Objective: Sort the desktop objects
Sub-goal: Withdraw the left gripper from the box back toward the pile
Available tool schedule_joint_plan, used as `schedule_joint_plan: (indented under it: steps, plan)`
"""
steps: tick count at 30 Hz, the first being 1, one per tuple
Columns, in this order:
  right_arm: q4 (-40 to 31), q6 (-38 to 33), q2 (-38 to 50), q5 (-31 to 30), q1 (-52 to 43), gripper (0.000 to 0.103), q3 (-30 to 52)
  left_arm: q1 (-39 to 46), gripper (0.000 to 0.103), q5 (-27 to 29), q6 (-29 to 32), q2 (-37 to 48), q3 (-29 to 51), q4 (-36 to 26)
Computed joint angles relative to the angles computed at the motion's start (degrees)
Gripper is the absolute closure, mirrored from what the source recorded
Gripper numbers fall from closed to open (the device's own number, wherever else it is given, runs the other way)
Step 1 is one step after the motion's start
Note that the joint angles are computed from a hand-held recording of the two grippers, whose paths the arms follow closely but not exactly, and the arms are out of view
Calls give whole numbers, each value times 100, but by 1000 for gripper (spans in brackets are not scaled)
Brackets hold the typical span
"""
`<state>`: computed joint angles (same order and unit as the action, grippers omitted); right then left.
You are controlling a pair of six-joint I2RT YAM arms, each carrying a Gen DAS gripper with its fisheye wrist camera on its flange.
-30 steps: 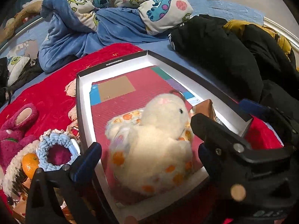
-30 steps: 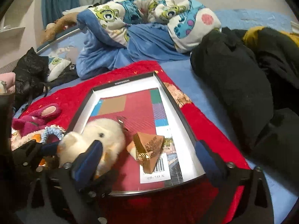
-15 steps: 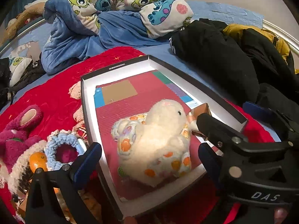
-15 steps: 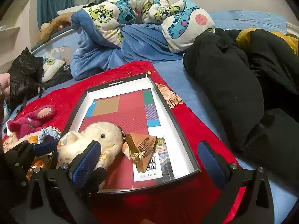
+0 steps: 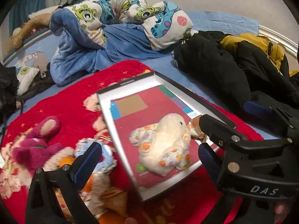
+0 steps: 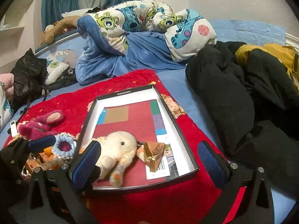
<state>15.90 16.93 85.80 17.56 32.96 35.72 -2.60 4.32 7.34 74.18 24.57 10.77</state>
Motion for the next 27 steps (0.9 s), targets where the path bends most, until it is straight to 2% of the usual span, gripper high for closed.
schedule_joint_plan:
  steps: [7, 13, 18, 23, 27]
  plan:
    - [-496, 377, -112, 575, 750, 0, 296, 944, 0, 587, 472, -1049, -190, -818]
    - [-792, 735, 163, 781, 1522, 0, 746, 2442, 0, 1550, 1280, -1625, -209, -1596]
    - [-987, 927, 578, 903, 2194, 0, 1276, 4124, 0, 2478, 2305, -1550, -2, -2137]
    - [-1228, 1036, 1040, 1013, 2773, 0, 1904, 5568, 0, 3207, 3245, -1027, 399, -2581]
    - [-1318, 1074, 1279, 1112, 3131, 0, 2247, 6395, 0, 3625, 3787, -617, 716, -2908]
